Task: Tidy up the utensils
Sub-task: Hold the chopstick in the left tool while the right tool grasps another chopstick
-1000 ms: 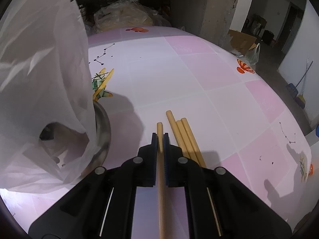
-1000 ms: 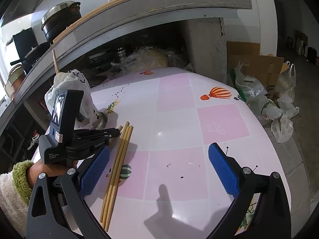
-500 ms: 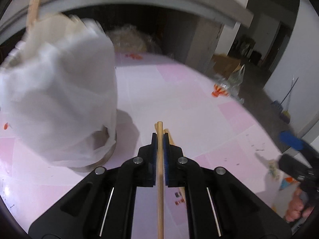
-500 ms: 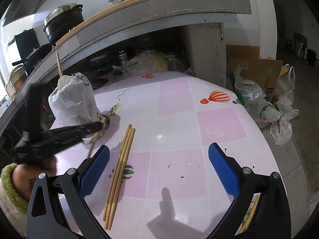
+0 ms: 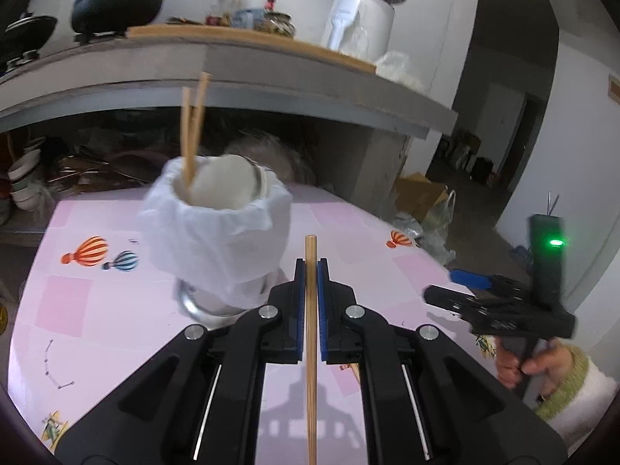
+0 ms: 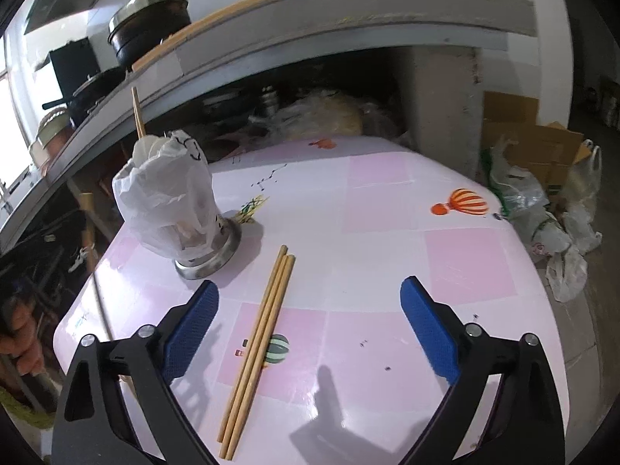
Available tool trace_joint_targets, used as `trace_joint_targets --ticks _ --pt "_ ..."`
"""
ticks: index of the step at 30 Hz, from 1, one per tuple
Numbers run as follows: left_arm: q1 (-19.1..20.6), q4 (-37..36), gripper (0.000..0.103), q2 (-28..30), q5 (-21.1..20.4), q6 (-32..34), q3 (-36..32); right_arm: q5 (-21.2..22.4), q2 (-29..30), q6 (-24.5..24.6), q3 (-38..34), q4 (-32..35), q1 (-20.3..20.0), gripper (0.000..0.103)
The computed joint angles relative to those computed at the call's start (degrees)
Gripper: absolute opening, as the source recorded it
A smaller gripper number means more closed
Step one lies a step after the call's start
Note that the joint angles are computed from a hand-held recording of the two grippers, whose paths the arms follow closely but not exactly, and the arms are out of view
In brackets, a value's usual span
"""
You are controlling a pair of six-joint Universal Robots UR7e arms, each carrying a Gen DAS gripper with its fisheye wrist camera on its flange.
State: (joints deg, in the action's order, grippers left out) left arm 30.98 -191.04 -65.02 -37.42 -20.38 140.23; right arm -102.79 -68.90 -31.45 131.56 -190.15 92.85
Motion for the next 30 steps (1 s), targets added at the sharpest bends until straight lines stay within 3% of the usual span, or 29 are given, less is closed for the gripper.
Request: trace_joint_targets --ticks 5,12,15,30 --pt "-3.3 2.6 0.005 -6.1 3.6 -5.4 5.0 -2.6 4.8 0.1 -5.2 5.7 1.0 0.078" --pt "-4.8 3.6 0.005 -10.5 5.9 -8.9 8.4 -7.3 11.6 3.8 -12.6 14.0 1.5 0.045" --pt "-4.3 2.2 0.005 -10.5 5.7 -8.1 8.6 -8.2 13.5 4.8 -14.5 16.4 1.6 0.038" --pt "-2.0 -2.5 0.005 -9.1 3.9 -4.8 7.7 -10.2 17.4 6.2 -18.4 21.5 2.4 0.025"
